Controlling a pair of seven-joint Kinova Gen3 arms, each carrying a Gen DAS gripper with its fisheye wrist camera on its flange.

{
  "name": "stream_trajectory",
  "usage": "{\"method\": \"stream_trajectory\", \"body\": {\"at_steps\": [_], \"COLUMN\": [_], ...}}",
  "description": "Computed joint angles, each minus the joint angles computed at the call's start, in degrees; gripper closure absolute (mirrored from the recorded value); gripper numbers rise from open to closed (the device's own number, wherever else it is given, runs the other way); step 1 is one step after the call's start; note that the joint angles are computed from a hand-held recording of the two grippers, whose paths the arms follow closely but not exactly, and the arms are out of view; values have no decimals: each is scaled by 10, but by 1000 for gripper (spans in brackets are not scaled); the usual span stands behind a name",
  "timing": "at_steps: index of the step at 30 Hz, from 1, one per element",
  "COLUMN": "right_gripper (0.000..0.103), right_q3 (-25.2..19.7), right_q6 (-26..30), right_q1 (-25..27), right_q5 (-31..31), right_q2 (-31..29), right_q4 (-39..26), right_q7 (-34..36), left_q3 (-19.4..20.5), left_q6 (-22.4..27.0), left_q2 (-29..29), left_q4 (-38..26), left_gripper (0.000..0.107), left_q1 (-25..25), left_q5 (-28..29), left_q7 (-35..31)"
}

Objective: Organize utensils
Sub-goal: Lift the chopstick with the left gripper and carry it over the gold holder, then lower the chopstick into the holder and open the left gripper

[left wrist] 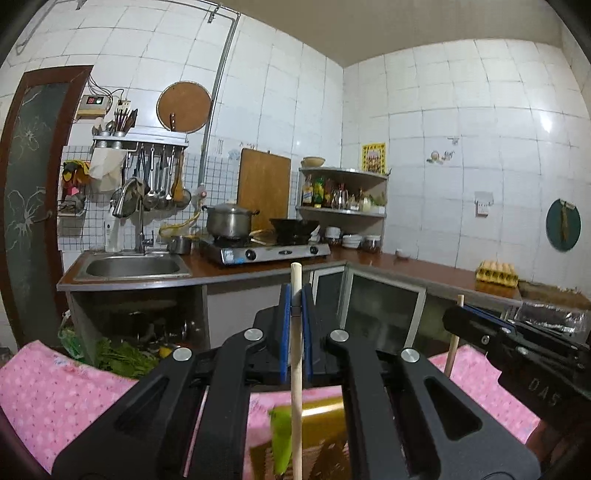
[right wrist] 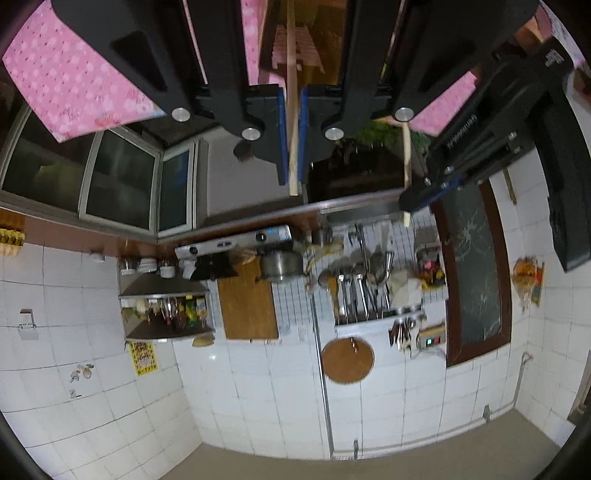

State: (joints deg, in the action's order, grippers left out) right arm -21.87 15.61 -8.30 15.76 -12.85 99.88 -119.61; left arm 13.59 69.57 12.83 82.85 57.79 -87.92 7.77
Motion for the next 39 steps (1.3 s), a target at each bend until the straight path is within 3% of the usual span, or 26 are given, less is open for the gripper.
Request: {"method": "stream_trajectory", "body": {"at_steps": [9,11,13,14,16,20,22,25,30,39], "right_gripper": [97,96,94,89,57,57,57,57,57,57], "right_q3": [1,15,23,32,42,38,31,20,35,48], "right_q6": [-5,12,35,44,62,109,145,197,266,322], "right_q1": [-4,-21,-32,-40,-46,-32,-15,13,21,20], "right_q5": [-8,-20,-30,-37,-50,-54,-49,-47,-57,-91], "right_q2": [-11,-13,-18,-20,-33,-63,-82,-113,-153,-187], "right_q4": [34,30,24,21,20,16,17,25,49,92], "right_q7": [17,31,42,49,55,62,58,51,47,61], "left_q3": [9,12,15,17,22,37,43,53,62,64], "left_q6": [23,33,59,77,97,152,175,217,238,201], "left_q2": [-6,-8,-10,-10,-16,-24,-25,-22,-24,-15], "left_q4": [17,8,-4,-12,-20,-34,-39,-44,-51,-48], "left_gripper": [101,93,71,67,52,35,21,14,10,10], "left_q1": [-3,0,10,16,25,47,57,79,96,97], "left_q5": [51,64,77,83,98,124,136,151,190,281], "left_q7": [-5,-18,-26,-30,-36,-44,-49,-48,-49,-50]}}
